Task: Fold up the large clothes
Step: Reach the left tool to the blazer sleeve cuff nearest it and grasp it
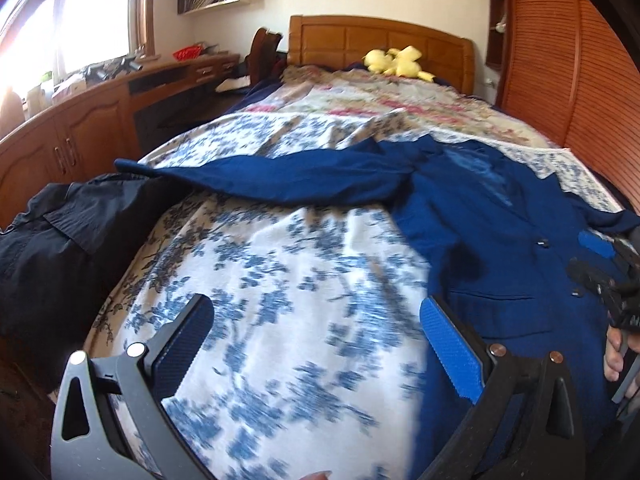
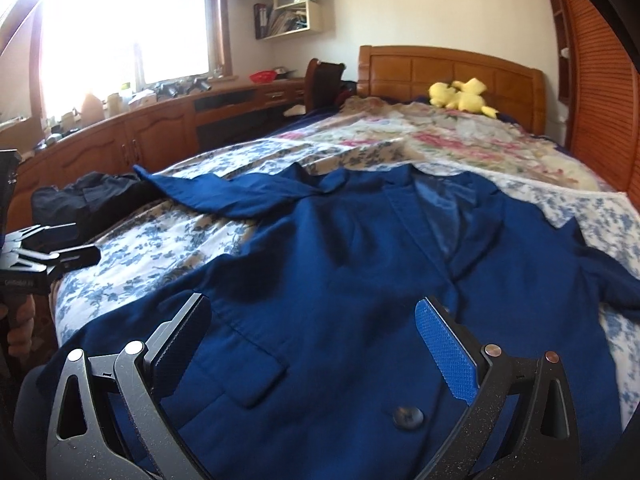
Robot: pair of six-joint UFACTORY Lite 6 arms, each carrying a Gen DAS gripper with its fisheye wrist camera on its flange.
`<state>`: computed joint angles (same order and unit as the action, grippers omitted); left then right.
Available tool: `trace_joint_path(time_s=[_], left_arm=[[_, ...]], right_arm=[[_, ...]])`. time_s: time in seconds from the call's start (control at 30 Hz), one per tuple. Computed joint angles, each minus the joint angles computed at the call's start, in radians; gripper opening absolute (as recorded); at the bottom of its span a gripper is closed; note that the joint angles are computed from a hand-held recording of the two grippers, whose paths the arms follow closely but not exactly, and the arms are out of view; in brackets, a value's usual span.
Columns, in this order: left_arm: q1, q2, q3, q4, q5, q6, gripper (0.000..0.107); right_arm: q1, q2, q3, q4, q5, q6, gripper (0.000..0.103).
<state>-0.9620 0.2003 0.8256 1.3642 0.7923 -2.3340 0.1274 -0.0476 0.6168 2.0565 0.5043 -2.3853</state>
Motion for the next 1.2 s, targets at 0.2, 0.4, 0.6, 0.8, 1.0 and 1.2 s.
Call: trace_joint_path(time_s=[0.2, 0.4, 0.6, 0.8, 1.0, 1.2], left_arm=[[0.240, -0.005, -0.034, 0.176, -0.227, -0.012, 0.103], [0.472, 0.113, 0.112, 0.161, -0.337, 0.151, 0.103], [0.630, 0.246, 0.259, 0.138, -0.420, 0.271, 0.098], [0.740, 0.325, 0.325, 0.169, -0.495, 0.196, 0.089], [0.798, 0.376, 0.381, 0.261, -0.546, 0.094, 0.064], [0.820, 0.486, 0.538, 0.034, -0.532, 0.284, 0.015]], right_arm=[[-0.051, 0.139, 0.049, -0.077, 0.070, 0.047, 0.103], [-0.069, 0.148, 0.057, -0.112, 0.098, 0.083, 0.103], [-0.061, 0.137, 0.043, -0.077, 0.097, 0.052, 0.103], [-0.064, 0.140, 0.042, -0.065, 0.106, 0.045, 0.103], [-0.067, 0.149, 0.047, -0.066, 0.111, 0.049, 0.103], [-0.073, 0.140, 0.038, -0.069, 0.121, 0.052, 0.103]])
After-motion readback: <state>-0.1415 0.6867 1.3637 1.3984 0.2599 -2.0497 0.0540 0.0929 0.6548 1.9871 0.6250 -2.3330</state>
